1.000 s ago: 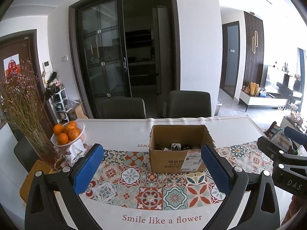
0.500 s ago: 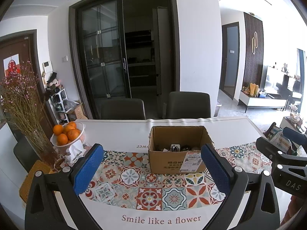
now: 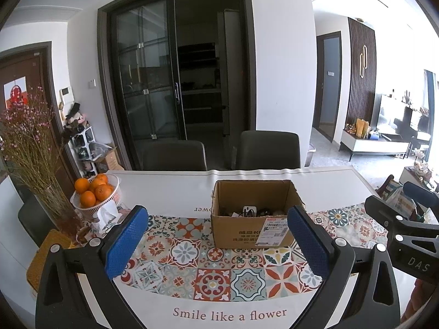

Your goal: Organize rigid objects

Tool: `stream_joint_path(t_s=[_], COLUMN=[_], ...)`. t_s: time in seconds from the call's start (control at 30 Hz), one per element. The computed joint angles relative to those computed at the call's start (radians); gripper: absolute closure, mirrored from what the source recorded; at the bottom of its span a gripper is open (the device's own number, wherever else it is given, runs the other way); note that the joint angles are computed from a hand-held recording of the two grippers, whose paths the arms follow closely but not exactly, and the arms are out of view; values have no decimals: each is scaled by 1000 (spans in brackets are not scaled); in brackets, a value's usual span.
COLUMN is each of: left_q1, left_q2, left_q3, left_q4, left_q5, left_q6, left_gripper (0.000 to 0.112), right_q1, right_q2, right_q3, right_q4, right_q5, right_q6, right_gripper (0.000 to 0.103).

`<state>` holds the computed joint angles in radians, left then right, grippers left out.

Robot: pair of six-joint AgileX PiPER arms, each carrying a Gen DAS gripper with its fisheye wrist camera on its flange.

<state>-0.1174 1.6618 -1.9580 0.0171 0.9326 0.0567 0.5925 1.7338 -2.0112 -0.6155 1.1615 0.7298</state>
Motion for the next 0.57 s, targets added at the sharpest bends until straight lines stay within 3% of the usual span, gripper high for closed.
stream_joint_path(t_s=[0.57], left_q1=[-2], left_q2=[5], left_q3=[-5], left_q4=[2], left_q5=[1], left_q6=[-5], left_gripper=[9], right_q1=[-2], right_q2=[1], right_q3=[-4], right_q4=[4], right_q5=[-1], right_q6=[-4], right_gripper=[10])
